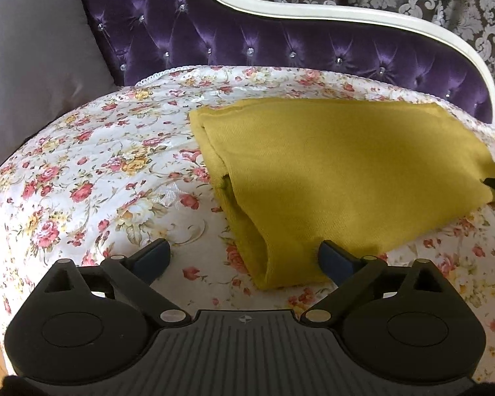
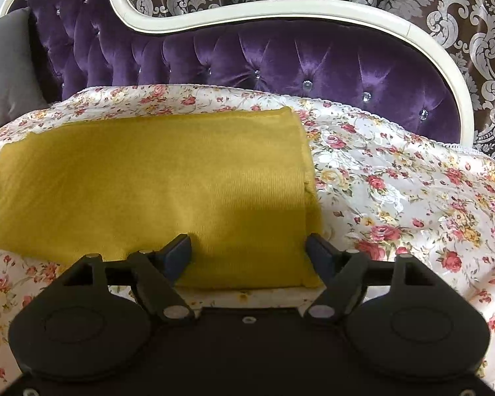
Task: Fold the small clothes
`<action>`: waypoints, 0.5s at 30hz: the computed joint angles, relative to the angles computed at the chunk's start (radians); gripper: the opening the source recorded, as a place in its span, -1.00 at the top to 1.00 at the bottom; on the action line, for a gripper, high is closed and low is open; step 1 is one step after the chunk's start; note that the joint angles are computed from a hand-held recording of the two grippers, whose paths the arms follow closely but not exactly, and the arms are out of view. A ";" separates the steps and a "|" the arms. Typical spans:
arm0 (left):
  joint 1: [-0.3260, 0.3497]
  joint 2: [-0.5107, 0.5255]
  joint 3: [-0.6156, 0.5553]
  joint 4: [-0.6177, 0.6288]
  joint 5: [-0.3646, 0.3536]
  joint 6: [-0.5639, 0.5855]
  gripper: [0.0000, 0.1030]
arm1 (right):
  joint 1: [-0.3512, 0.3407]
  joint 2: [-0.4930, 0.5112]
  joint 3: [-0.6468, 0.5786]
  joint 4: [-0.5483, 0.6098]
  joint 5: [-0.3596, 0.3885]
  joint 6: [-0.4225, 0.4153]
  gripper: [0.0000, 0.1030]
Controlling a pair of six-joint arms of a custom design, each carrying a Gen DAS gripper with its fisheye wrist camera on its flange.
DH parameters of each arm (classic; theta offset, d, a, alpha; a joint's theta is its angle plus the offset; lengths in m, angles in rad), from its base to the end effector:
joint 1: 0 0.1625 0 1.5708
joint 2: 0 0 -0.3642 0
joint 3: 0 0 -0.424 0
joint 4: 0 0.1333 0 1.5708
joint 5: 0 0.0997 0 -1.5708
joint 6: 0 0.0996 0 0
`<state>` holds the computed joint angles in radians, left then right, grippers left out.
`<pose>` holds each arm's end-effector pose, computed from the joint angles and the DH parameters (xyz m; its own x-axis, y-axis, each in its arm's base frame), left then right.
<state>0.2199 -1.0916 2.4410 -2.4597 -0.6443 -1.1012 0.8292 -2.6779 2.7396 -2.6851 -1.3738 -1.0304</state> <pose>-0.2695 -0.2784 -0.0259 -0.6820 0.1261 -0.7204 0.5880 0.6803 -0.4376 -0.0438 -0.2740 0.3375 -0.7180 -0.0369 0.6951 -0.5464 0.6484 -0.5301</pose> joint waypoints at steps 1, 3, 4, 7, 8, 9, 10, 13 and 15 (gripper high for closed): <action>-0.002 0.003 -0.003 0.008 0.001 -0.003 -0.91 | 0.004 0.001 0.000 0.000 -0.004 0.000 -0.56; -0.003 0.004 -0.004 0.012 0.000 -0.003 -0.92 | 0.009 0.004 -0.005 0.009 -0.009 0.001 -0.65; -0.003 0.002 -0.001 0.006 0.000 -0.002 -0.92 | 0.011 0.005 -0.011 0.020 -0.009 0.003 -0.65; -0.003 0.000 0.006 -0.010 -0.001 0.000 -0.92 | 0.020 0.012 -0.039 0.073 -0.015 0.007 -0.66; -0.003 0.000 0.006 -0.010 -0.001 0.000 -0.92 | 0.020 0.012 -0.051 0.097 -0.010 0.012 -0.66; -0.003 0.001 0.005 -0.009 -0.001 0.001 -0.92 | 0.011 0.002 -0.061 0.127 0.012 0.016 -0.66; -0.003 0.002 0.004 -0.009 -0.001 0.001 -0.92 | -0.001 -0.007 -0.070 0.153 0.040 0.024 -0.66; -0.003 0.002 0.004 -0.011 -0.002 0.001 -0.92 | -0.024 0.011 -0.111 0.193 0.112 0.065 -0.66; -0.003 0.002 0.005 -0.014 -0.001 0.003 -0.92 | -0.026 0.062 -0.152 0.202 0.138 0.113 -0.66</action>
